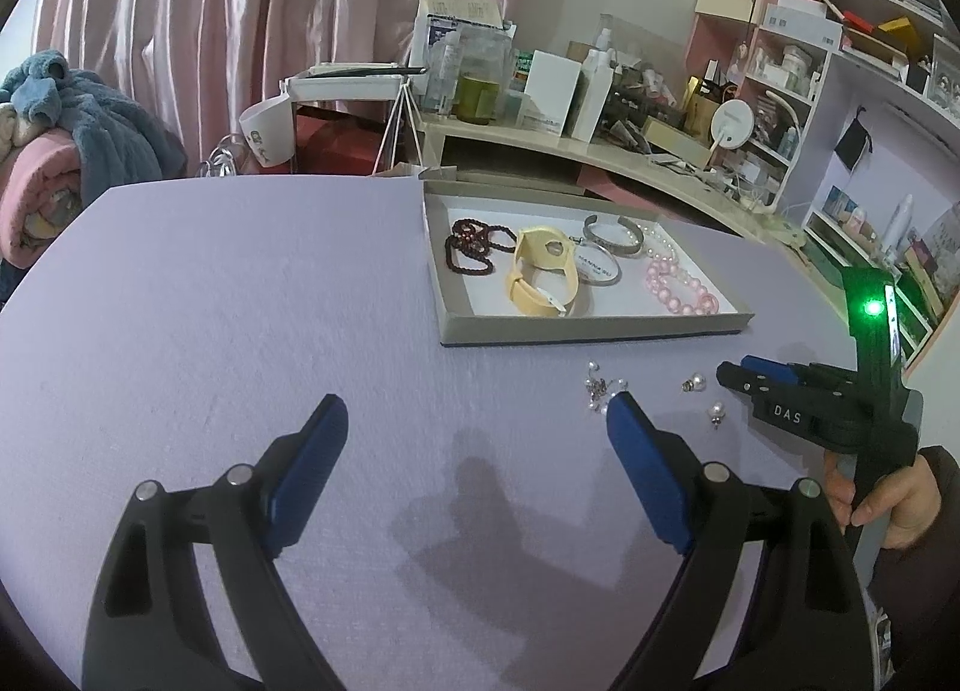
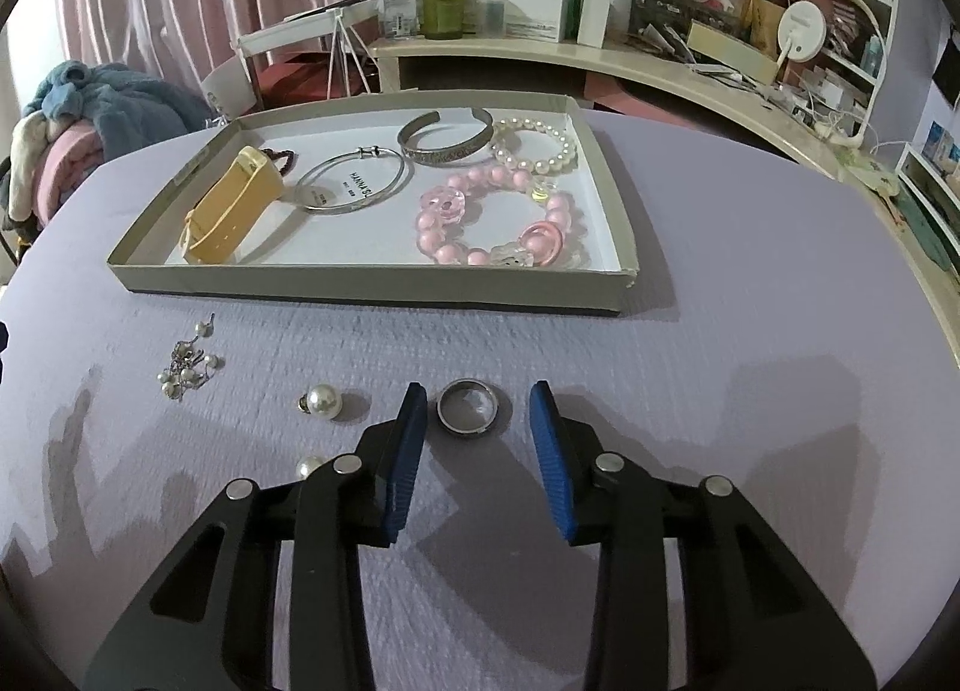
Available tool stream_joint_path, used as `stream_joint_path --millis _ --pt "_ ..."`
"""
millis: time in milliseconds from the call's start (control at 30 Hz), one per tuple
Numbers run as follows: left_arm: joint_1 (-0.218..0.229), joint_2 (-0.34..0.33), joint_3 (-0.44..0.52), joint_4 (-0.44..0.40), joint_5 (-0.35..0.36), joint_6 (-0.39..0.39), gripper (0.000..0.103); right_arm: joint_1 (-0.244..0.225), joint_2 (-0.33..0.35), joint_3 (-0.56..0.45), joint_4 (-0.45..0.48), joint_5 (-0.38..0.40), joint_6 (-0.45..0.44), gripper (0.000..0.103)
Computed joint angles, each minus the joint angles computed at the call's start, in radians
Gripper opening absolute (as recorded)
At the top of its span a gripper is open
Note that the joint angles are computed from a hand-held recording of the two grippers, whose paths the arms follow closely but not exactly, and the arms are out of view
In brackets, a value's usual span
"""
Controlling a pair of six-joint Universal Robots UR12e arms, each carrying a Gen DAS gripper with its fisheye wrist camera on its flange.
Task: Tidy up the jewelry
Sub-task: 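Move the right tool to the silver ring and grasp it, then grasp the small silver earring with the left tool while the right tool lifts the ring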
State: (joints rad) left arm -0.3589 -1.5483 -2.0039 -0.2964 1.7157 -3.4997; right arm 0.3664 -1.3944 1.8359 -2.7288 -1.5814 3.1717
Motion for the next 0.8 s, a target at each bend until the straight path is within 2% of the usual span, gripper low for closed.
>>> stream_joint_path --millis 267,800 --pt "-0.007 -0.005 0.005 -0.013 0.0 0.012 0.088 -0.012 -0.012 0.002 0.029 0.017 0.038 0.022" --pt "-0.028 -0.029 0.031 -0.052 0.003 0.041 0.088 -0.039 -0.042 0.028 -0.018 0.051 0.064 0.022"
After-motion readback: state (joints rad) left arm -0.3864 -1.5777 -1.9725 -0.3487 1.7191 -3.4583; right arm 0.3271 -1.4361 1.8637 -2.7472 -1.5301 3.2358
